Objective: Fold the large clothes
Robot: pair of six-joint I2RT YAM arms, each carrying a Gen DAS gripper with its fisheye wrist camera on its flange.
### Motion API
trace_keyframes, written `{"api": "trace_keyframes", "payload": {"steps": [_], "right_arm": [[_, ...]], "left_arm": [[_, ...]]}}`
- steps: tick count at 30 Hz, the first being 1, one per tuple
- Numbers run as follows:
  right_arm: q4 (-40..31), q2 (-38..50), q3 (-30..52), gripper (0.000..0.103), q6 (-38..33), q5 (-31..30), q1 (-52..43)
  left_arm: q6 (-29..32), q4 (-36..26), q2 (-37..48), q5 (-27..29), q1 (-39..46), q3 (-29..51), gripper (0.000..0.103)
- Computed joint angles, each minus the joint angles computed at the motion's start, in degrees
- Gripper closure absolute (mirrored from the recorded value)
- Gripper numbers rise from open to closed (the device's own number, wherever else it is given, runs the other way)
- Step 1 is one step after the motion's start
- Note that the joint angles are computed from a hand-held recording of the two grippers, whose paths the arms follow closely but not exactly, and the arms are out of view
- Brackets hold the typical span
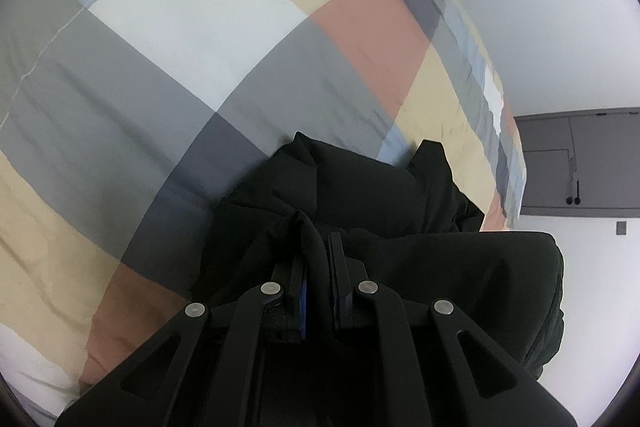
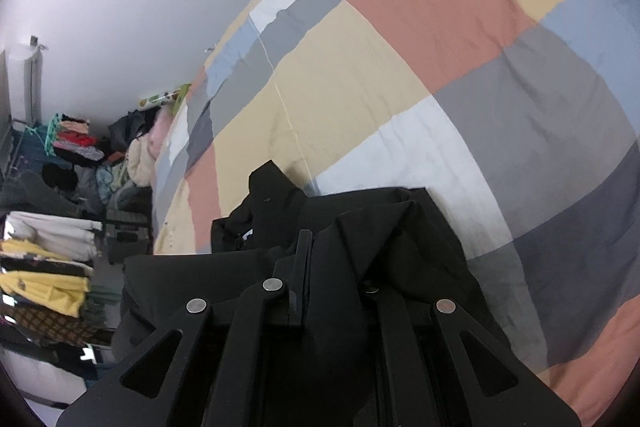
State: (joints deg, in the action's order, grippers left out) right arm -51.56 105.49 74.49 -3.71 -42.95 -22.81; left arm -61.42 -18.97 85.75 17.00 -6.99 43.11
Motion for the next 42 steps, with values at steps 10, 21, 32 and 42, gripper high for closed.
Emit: {"api": "trace_keyframes", "payload": {"steps": [10,21,32,42], "right_arm": [[-13.5,-3.5,1.9,0.043,-12.3,-6.0,-9.2],[-10.9,-29.9,-6.0,0.026,-23.0,-3.6,-8.0],[18.3,-48.4,-36.9,0.027,-5.7,16.3,28.0],[43.7,-39.5,-45.2,0.027,0.4,22.8,33.4]], "left_arm": [[3.7,-12.5,-18.8,-5.5,-1.1,-1.3,0.028],[6.8,-25.7,-28.2,-39.8,-27.5,7.7,0.022],[7.7,-7.0,-4.7,-42.6,-39.1,10.2,0.021],[11.2,3.8,5.2,-41.8,-33.4,9.6,0.017]]}}
